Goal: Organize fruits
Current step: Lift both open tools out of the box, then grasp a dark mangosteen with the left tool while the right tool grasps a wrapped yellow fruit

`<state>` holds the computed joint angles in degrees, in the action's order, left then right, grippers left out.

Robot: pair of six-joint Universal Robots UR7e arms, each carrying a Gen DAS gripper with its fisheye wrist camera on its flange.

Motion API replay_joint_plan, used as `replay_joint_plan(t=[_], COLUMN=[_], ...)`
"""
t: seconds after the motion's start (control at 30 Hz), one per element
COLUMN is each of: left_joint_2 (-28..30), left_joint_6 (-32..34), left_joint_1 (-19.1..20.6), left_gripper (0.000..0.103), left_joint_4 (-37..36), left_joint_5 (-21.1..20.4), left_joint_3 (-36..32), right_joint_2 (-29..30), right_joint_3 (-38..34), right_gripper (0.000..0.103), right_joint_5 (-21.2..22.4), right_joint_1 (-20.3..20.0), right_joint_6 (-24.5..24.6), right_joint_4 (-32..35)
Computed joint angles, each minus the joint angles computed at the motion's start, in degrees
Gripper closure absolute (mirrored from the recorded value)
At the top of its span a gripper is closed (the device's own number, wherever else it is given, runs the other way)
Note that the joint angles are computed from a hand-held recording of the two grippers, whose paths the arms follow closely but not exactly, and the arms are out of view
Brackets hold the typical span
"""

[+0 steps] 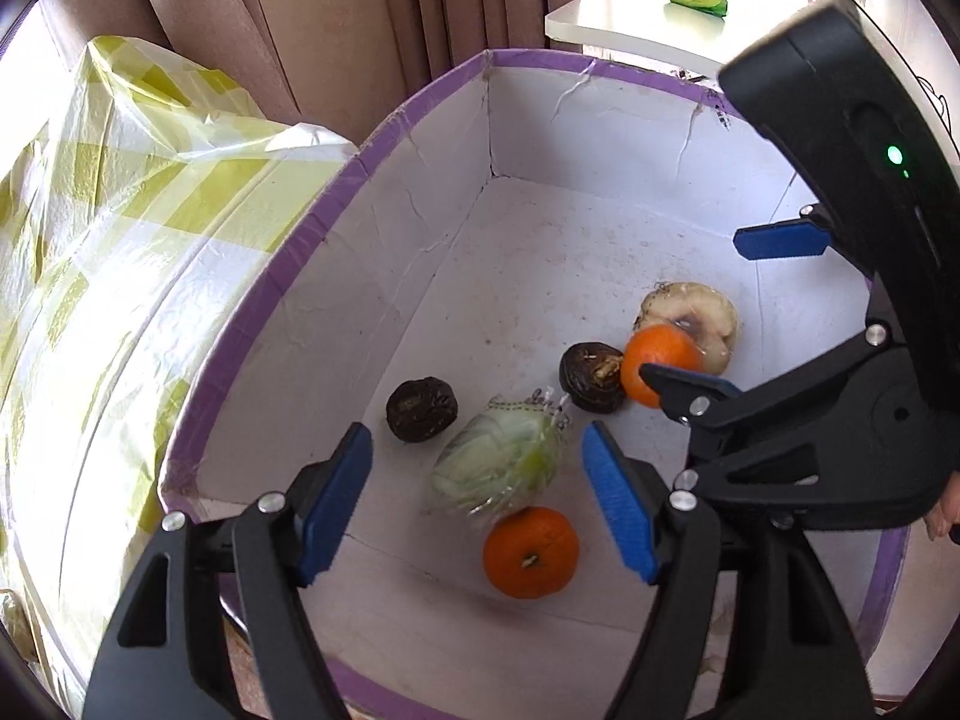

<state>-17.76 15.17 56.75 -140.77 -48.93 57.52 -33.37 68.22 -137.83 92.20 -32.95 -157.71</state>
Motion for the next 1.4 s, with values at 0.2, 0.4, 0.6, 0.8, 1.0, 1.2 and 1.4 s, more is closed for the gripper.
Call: replay_joint_plan(t=[0.2,0.4,0.6,0.8,1.0,1.2,1.4], left_joint_2=[-3.9,-8.3,-13.6,-21.4,-29.0,-34.0,-34.3], left_joint_6=[0.7,6.0,5.4,-3.6,-11.5,-20.6,-24.6], left_joint_1=[-0.6,-1.4,-0.6,2.8,5.9,9.1,10.9], left_gripper=[0.015,0.015,0.015,0.015,0.023,0.037,0.042], left_joint_4=[-12.1,-31.3,-46.0,-49.7,-49.6,-42.8,-36.1], left_joint_5=[1.1,2.4,8.5,16.3,22.7,22.6,20.6], left_joint_3=[6.8,14.8,20.5,25.6,31.9,35.0,33.8], right_joint_2=[-1.1,-3.4,-4.2,-3.2,0.1,5.3,10.1], right_joint_3=[1.3,3.0,5.0,6.1,4.5,-0.5,-4.5], right_gripper=[0.016,0.016,0.016,0.016,0.016,0.016,0.016], right_joint_5=[1.9,7.3,14.7,22.9,27.8,30.6,31.2], right_joint_1=[1.0,2.0,3.9,6.3,9.0,10.9,13.1], right_joint_6=[-1.3,0.0,-0.2,0.3,2.4,3.8,0.3], right_joint_4=[-3.7,-5.2,-8.8,-8.3,-5.6,-2.4,-1.8])
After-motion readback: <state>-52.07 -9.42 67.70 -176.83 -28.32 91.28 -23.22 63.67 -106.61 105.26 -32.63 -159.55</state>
